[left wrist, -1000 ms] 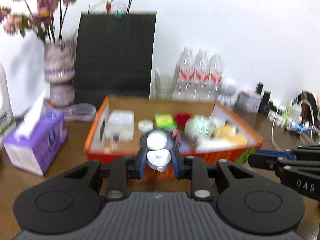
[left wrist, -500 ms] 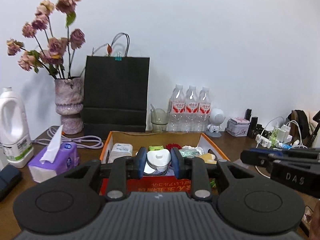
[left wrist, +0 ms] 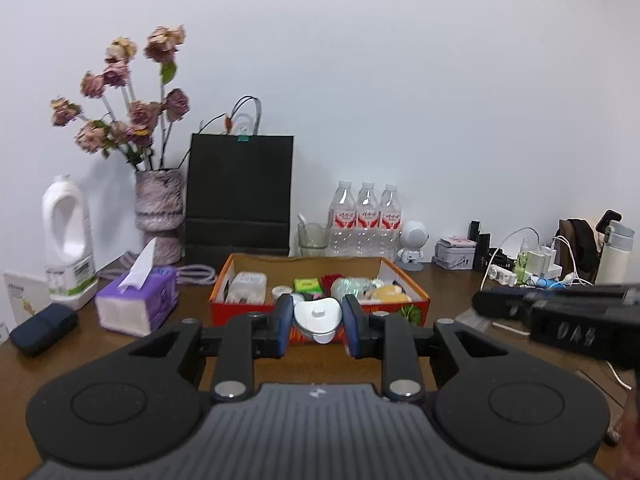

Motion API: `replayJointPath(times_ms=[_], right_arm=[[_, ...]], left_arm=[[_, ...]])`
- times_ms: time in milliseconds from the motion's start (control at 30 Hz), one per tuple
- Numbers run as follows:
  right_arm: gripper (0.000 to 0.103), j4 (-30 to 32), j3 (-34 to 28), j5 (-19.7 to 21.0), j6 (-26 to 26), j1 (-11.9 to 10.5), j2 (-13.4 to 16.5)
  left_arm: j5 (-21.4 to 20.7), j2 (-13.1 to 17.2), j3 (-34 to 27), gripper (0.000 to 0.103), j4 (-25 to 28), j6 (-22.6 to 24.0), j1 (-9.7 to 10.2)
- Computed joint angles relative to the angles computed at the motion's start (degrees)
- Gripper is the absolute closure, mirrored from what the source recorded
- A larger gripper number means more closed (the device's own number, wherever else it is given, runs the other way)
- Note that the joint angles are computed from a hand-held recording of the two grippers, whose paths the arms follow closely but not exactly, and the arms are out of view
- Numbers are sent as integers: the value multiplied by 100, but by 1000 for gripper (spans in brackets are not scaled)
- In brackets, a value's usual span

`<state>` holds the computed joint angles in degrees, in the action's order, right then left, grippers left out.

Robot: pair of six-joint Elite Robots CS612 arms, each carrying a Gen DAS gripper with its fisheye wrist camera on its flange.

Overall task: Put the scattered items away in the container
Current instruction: 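Carry the white piece and wrapper into the box and open both tools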

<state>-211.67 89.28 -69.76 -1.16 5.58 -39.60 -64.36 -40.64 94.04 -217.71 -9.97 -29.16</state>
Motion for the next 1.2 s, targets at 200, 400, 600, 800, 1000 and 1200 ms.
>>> replayJointPath(times_ms=[200,400,600,800,1000,1200], right_arm=[[93,-107,217,45,-25,1,-86],[93,339,-184,40,-58,34,59],[93,1063,-979,48,-47,80,367],[93,2036,-2241,72,44,155,924],[93,2884,-3509,103,-59,248,1517],[93,4561,-5400,590,26,264,2386]], left_arm=[[30,-37,171,76,47,-209,30],[-88,81,-195,76,363,-318,217],[-261,316,-873,76,926,-205,435],[-501,717,-1763,76,1689,-282,657],[-757,1187,-2769,76,2446,-212,860],[-1221,1670,-4063,76,3921,-75,1180]])
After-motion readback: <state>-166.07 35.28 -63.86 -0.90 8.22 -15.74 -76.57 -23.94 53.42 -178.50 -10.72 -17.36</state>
